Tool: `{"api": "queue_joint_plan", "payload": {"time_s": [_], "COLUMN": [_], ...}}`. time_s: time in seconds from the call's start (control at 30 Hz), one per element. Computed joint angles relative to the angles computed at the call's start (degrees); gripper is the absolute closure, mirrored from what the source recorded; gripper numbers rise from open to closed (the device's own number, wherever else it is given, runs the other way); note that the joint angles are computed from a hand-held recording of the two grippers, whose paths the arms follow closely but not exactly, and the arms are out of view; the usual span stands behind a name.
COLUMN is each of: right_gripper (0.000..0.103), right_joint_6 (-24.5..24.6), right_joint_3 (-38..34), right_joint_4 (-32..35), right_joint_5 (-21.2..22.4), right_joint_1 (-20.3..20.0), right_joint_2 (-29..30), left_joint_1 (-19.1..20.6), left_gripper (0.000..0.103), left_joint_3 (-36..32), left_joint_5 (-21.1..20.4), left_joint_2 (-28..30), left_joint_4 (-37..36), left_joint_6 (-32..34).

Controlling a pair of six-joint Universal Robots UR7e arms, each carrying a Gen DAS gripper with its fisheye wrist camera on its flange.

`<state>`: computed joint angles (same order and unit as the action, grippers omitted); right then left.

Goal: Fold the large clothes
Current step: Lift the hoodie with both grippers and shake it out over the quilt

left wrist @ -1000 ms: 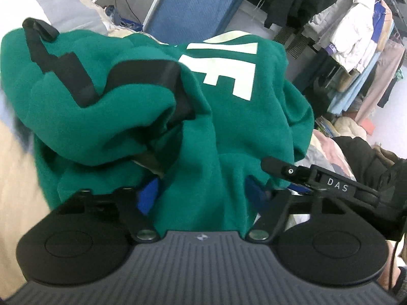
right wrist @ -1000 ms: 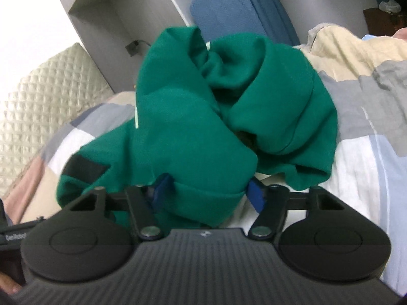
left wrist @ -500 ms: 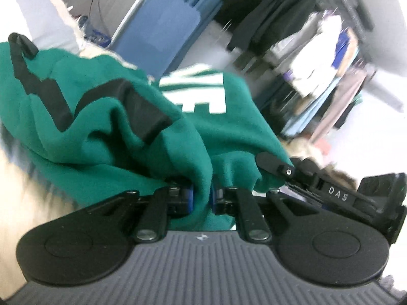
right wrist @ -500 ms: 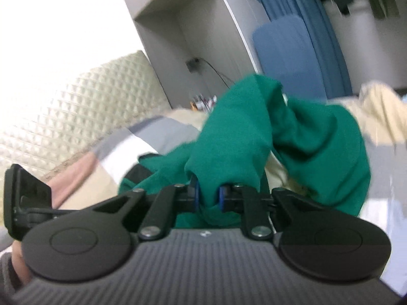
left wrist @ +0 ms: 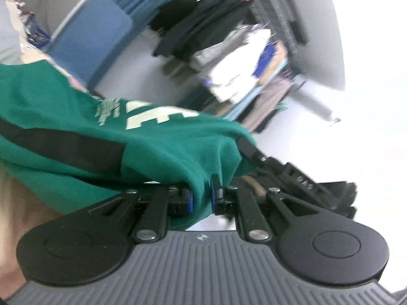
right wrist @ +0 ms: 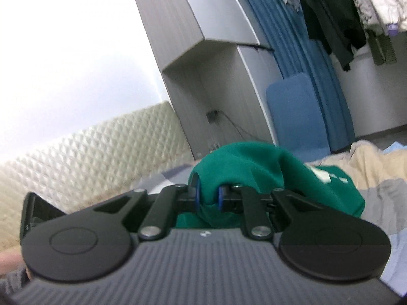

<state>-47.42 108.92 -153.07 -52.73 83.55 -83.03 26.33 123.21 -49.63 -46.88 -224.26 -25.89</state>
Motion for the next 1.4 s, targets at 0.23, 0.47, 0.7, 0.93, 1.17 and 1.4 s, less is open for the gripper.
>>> {"api": "queue_joint_plan", "payload": {"time_s": [0.23, 0.47, 0.7, 0.93, 1.17, 1.4], "right_gripper": [0.087, 0.083, 0.041, 0.034, 0.034, 0.034], "right_joint_6": [5.73, 13.7, 14.59, 16.72, 19.08, 10.85], "right_joint_3": [-1.83, -8.48, -10.95, -9.83, -10.94, -8.49], "right_joint_4": [-1.55, 0.53, 6.76, 1.9, 2.92, 9.91], "right_joint_5": [-4.06, -13.15, -11.07, -14.15, -19.12, -16.03], "right_joint_1": [0.8, 1.71, -0.43, -0.8, -1.13, -1.04], "right_joint_2": [1.03, 10.89, 13.66, 12.61, 14.77, 13.28], "left_joint_1": [-1.46, 3.01, 10.99, 14.51, 17.37, 16.63], "left_gripper": [0.089, 0.09, 0.093, 0.094, 0.094, 0.093], "left_joint_3": [1.48, -0.17, -2.54, -2.51, -0.84, -0.12], "left_joint_5": [2.61, 9.39, 11.4, 19.61, 21.29, 20.67], "left_joint_2": [0.54, -0.41, -0.65, -2.39, -3.71, -3.38], "left_joint_4": [-8.35, -0.16, -0.73, 1.76, 4.77, 3.52], "left_joint_6": [-5.92, -10.48, -10.1, -13.01, -18.83, -18.09]}}
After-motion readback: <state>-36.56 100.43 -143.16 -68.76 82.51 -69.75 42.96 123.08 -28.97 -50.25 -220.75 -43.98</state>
